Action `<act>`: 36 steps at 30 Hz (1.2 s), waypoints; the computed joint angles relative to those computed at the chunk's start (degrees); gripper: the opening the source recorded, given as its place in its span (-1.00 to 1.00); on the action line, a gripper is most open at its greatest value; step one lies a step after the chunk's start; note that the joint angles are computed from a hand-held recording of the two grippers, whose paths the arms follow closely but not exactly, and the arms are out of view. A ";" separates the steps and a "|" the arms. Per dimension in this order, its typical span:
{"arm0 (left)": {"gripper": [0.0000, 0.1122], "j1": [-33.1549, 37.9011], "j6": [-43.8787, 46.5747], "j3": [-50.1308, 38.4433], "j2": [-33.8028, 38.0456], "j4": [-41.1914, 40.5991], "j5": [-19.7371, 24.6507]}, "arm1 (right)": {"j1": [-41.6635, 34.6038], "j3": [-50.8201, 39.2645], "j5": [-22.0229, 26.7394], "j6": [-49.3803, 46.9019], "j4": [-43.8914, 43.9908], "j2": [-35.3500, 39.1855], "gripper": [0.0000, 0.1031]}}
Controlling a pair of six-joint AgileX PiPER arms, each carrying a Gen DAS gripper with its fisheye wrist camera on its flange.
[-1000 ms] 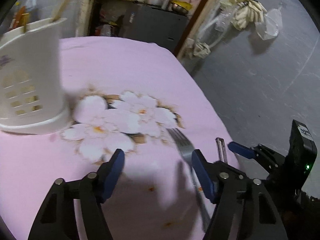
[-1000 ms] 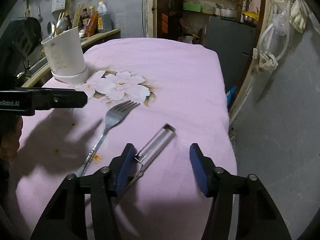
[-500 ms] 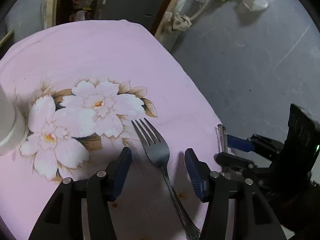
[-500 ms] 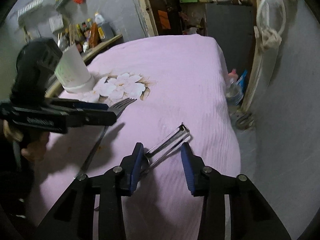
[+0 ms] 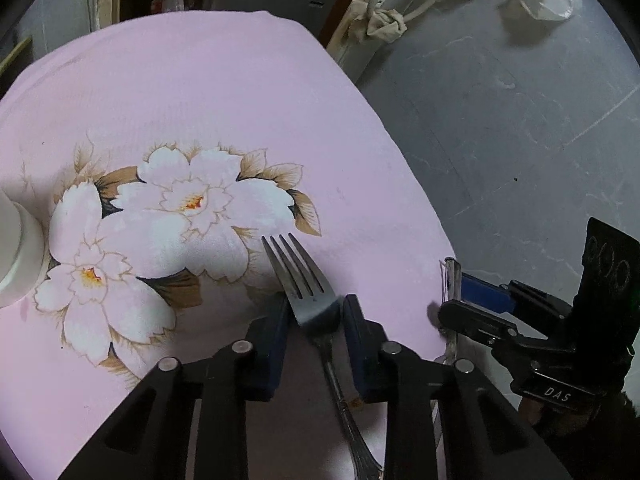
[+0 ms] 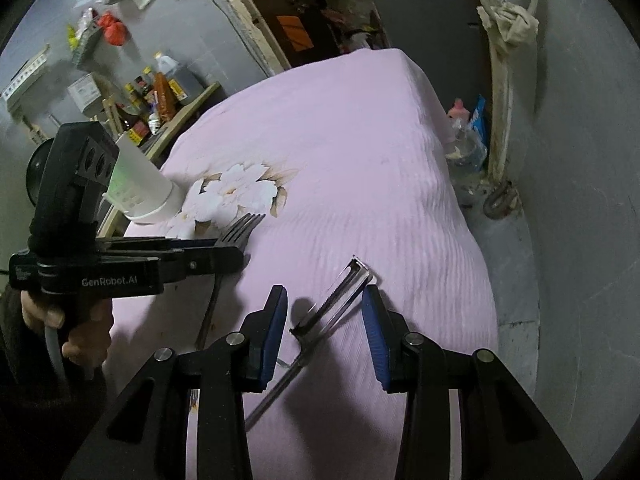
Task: Organize utensils
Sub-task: 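Close the left tool on the steel fork while the right tool grasps the metal peeler, then lift the fork and peeler and carry them above the white caddy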
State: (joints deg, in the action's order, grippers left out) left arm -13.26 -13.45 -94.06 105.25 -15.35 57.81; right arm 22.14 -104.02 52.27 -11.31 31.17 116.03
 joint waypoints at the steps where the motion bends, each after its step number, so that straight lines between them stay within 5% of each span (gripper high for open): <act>1: -0.59 0.64 0.50 -0.53 0.46 -1.30 0.42 | -0.14 -1.38 1.04 1.43 -0.06 0.81 -0.33; 8: -0.63 1.06 0.14 1.13 -0.14 -2.64 -0.80 | 3.09 -8.55 5.07 16.15 -8.19 4.36 -0.35; 14: -0.63 0.22 -1.21 2.13 -1.69 -1.04 -0.85 | 5.99 -16.92 10.94 26.10 -16.36 7.74 -0.66; 23: -0.64 0.89 2.61 11.41 -9.09 -3.21 -5.58 | 6.27 -5.71 1.79 25.52 -9.61 1.24 -0.78; 36: -0.65 1.81 3.64 27.89 -28.45 -3.94 -12.83 | 9.54 2.84 -4.06 21.87 -10.58 -6.88 -0.79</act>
